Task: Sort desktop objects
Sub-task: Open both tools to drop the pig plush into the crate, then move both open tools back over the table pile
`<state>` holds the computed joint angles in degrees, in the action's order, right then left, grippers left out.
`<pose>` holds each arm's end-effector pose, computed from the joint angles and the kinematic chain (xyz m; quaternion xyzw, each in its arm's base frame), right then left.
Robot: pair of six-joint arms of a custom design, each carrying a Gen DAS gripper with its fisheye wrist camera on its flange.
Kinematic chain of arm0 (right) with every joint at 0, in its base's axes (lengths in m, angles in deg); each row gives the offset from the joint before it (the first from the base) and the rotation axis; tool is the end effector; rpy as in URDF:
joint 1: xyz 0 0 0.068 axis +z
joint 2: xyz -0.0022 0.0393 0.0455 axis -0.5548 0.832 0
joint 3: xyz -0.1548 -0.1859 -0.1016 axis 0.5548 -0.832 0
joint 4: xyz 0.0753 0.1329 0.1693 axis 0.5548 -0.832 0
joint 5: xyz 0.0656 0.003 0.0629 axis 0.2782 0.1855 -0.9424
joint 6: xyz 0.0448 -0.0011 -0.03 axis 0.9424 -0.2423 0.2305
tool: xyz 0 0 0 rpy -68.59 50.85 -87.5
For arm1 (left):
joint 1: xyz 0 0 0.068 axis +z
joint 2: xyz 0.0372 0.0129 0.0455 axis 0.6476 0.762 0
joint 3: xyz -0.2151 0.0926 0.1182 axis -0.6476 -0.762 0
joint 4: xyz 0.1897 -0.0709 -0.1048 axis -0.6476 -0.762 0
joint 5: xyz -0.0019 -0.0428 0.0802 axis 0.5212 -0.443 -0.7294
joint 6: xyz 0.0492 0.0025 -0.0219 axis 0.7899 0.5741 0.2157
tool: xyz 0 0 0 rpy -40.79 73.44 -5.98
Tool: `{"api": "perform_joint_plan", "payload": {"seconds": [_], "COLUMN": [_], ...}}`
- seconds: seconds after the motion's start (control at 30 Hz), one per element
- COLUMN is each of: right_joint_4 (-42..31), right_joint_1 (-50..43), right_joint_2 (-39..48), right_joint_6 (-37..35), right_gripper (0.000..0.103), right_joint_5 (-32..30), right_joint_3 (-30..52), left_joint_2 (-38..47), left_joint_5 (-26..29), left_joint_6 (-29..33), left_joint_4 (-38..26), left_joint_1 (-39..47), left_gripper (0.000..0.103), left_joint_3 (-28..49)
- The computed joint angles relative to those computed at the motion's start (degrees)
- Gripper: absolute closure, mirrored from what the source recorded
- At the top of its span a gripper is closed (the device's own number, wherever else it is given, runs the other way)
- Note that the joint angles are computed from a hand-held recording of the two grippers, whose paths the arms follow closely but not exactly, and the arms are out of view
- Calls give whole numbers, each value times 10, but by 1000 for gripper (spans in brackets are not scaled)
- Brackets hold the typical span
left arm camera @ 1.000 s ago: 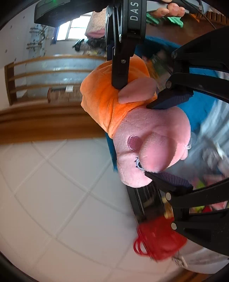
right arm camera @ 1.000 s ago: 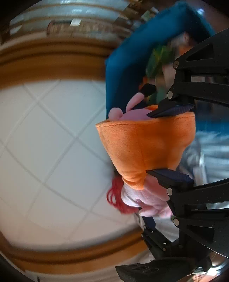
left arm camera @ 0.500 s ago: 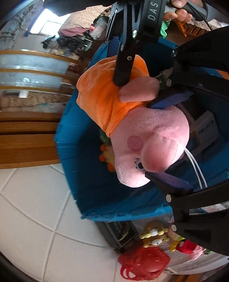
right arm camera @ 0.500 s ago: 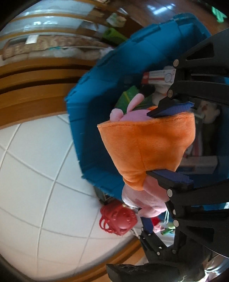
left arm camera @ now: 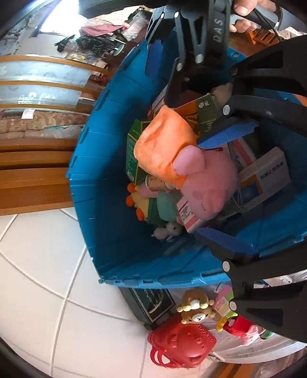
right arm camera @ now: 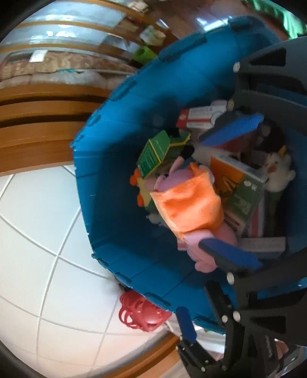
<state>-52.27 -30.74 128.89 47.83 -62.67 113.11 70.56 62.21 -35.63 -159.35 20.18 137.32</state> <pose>0.3344 0.0273 0.4026 -0.1041 0.9213 0.1298 0.3515 0.2831 -0.0976 0.4147 0.0956 0.9303 -0.0001 0.3540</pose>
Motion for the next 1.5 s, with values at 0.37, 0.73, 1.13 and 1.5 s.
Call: {"api": "perform_joint_plan", "payload": {"seconds": [0.37, 0.73, 1.13, 1.5], "right_joint_4": [112, 205, 235, 122], "right_joint_1": [45, 186, 448, 563], "right_joint_2": [-165, -269, -162, 129], "right_joint_6": [-8, 45, 120, 224], "right_gripper": [0, 0, 0, 0], "right_joint_5": [94, 130, 263, 353], "right_joint_3": [-176, -285, -185, 178], "left_joint_2": [-192, -393, -370, -31], "left_joint_5": [-104, -35, 395, 491], "left_joint_6": [-38, -5, 285, 455], "left_joint_4": [147, 202, 192, 175], "left_joint_1": [-40, 125, 745, 931], "left_gripper": [24, 24, 24, 24], "left_joint_3": [-226, -406, -465, -190]}}
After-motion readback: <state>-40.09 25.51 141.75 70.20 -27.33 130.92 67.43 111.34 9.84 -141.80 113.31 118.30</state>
